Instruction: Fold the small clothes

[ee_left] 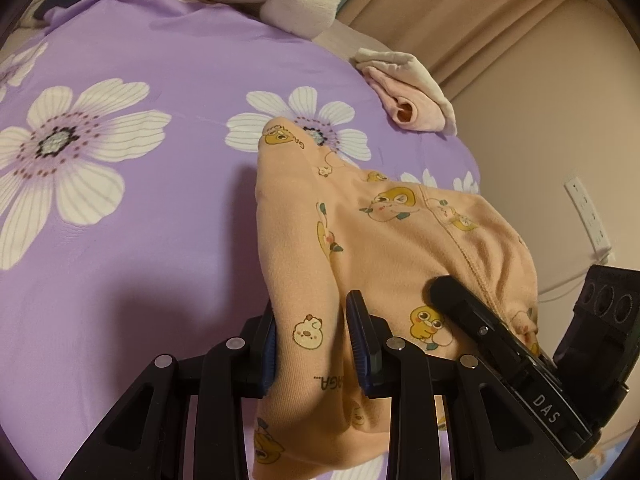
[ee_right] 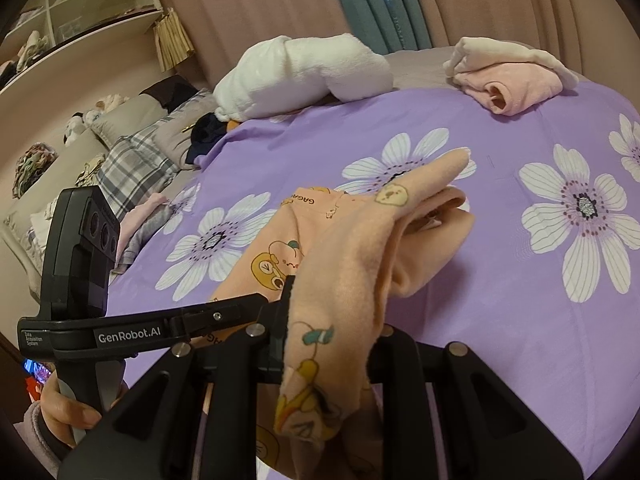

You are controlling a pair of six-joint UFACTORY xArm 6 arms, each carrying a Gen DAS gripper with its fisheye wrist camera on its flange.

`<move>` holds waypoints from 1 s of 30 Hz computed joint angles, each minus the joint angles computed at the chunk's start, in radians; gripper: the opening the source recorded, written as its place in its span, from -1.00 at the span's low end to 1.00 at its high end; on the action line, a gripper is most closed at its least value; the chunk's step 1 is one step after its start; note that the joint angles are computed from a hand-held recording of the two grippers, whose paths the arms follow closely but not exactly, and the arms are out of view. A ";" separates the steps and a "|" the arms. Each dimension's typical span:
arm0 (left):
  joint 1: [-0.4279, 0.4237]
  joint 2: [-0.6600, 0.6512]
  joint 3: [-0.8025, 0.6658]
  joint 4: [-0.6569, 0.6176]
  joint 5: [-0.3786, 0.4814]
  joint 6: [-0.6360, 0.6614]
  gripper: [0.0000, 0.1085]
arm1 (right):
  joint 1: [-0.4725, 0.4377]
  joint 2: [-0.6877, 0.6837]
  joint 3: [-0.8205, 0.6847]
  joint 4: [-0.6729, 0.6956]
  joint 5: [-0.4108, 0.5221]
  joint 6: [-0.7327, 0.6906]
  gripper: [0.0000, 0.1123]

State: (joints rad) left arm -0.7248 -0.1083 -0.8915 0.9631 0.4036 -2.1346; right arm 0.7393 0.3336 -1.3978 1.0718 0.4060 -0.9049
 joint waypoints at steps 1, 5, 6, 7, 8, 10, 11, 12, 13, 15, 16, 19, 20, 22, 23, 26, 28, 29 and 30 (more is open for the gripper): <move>-0.004 -0.008 0.008 0.004 0.004 -0.010 -0.45 | 0.003 -0.004 0.004 0.000 0.001 -0.001 -0.64; -0.018 -0.039 0.041 0.021 0.020 -0.046 -0.45 | 0.017 -0.017 0.022 0.000 0.002 -0.003 -0.64; -0.022 -0.049 0.050 0.022 0.027 -0.053 -0.45 | 0.020 -0.018 0.023 0.000 0.003 -0.005 -0.64; -0.025 -0.057 0.059 0.024 0.031 -0.058 -0.45 | 0.024 -0.020 0.026 0.000 0.001 -0.005 -0.64; -0.027 -0.064 0.065 0.022 0.037 -0.060 -0.45 | 0.029 -0.021 0.028 0.002 0.000 -0.008 -0.64; -0.032 -0.083 0.082 0.014 0.050 -0.058 -0.45 | 0.035 -0.018 0.027 0.002 0.002 -0.010 -0.64; -0.035 -0.095 0.092 0.009 0.058 -0.058 -0.45 | 0.041 -0.016 0.025 0.000 0.002 -0.007 -0.64; -0.037 -0.102 0.099 0.009 0.062 -0.060 -0.45 | 0.045 -0.013 0.022 -0.004 0.003 -0.003 -0.64; -0.038 -0.110 0.106 0.009 0.066 -0.063 -0.45 | 0.048 -0.011 0.020 -0.008 0.003 -0.002 -0.63; -0.035 -0.126 0.123 0.008 0.069 -0.067 -0.45 | 0.059 -0.002 0.010 -0.023 0.002 0.006 -0.64; -0.033 -0.132 0.129 0.008 0.068 -0.070 -0.45 | 0.062 -0.001 0.009 -0.025 0.002 0.005 -0.63; -0.026 -0.151 0.152 0.010 0.069 -0.078 -0.45 | 0.071 0.015 -0.009 -0.042 0.003 0.019 -0.63; -0.024 -0.158 0.160 0.009 0.070 -0.078 -0.45 | 0.074 0.021 -0.015 -0.045 0.004 0.023 -0.63; -0.022 -0.162 0.164 0.008 0.073 -0.079 -0.45 | 0.078 0.033 -0.029 -0.050 0.006 0.027 -0.63; -0.021 -0.165 0.167 0.006 0.076 -0.080 -0.45 | 0.082 0.041 -0.037 -0.057 0.006 0.033 -0.63; -0.021 -0.168 0.172 0.006 0.081 -0.088 -0.45 | 0.087 0.059 -0.055 -0.069 0.005 0.043 -0.63; -0.017 -0.168 0.175 0.006 0.079 -0.091 -0.45 | 0.093 0.071 -0.067 -0.082 0.002 0.053 -0.63; -0.016 -0.170 0.178 0.007 0.079 -0.094 -0.45 | 0.095 0.073 -0.067 -0.085 -0.001 0.053 -0.63; -0.015 -0.170 0.179 0.008 0.078 -0.096 -0.45 | 0.097 0.077 -0.072 -0.089 -0.001 0.055 -0.63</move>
State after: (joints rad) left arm -0.7401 -0.2781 -0.7126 0.9708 0.4813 -2.2303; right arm 0.8362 0.4102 -1.4695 0.9827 0.4046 -0.8498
